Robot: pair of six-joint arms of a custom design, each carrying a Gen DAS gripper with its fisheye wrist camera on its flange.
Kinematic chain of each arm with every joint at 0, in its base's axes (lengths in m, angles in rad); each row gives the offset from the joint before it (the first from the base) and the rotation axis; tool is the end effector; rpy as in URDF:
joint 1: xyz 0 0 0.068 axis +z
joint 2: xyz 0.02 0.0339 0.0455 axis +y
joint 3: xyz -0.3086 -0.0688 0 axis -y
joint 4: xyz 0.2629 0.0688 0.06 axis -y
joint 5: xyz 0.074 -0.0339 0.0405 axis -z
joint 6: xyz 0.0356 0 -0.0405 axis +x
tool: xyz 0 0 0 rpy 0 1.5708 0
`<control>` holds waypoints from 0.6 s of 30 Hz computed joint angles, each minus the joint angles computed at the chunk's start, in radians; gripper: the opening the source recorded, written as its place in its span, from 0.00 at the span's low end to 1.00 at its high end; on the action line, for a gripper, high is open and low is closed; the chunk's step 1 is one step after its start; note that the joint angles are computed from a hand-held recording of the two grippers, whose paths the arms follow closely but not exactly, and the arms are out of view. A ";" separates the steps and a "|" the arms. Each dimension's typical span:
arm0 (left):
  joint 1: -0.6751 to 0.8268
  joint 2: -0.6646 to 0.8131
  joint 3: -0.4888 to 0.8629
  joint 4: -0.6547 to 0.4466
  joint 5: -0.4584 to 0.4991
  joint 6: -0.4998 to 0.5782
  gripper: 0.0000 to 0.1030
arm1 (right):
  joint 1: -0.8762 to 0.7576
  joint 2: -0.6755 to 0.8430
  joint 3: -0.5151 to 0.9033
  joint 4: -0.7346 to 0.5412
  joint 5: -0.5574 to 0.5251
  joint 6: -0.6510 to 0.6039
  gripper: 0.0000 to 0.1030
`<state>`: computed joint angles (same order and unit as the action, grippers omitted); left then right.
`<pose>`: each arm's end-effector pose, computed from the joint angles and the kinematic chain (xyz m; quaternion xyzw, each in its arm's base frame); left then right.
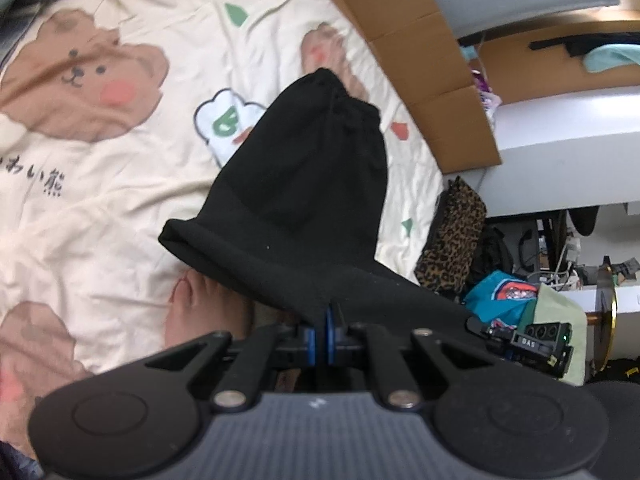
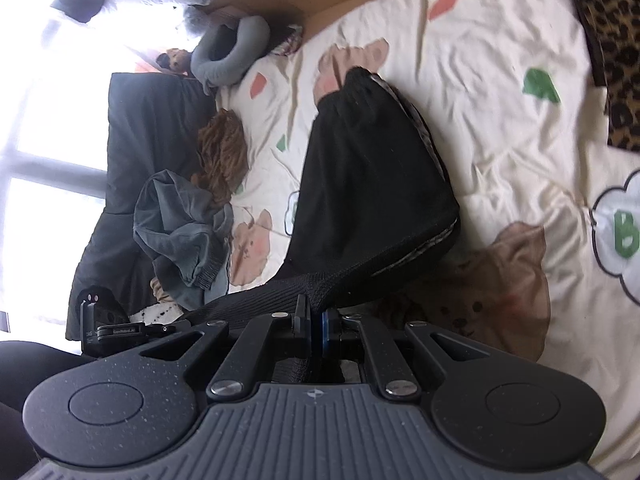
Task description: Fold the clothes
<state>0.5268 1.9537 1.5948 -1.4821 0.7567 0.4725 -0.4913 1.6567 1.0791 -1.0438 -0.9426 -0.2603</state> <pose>0.3372 0.1678 0.2673 -0.0747 0.9191 -0.3812 0.0655 0.2734 -0.1136 0.2329 0.1141 0.8834 0.4305 0.1456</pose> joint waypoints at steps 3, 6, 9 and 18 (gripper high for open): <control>-0.006 0.025 0.009 0.016 -0.001 -0.008 0.06 | 0.007 0.023 -0.014 0.038 -0.006 0.015 0.03; -0.015 0.055 0.027 0.030 -0.003 -0.022 0.06 | 0.014 0.050 -0.027 0.092 -0.013 0.048 0.03; -0.032 0.081 0.053 0.044 0.010 -0.043 0.06 | 0.021 0.077 -0.029 0.151 -0.022 0.091 0.03; -0.097 0.179 0.233 0.067 0.068 -0.118 0.06 | 0.044 0.152 0.012 0.349 -0.082 0.245 0.03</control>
<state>0.4298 2.1330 1.8277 -1.4149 0.8250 0.3543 -0.4470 1.8083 1.0915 -0.6943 -1.0243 -0.0150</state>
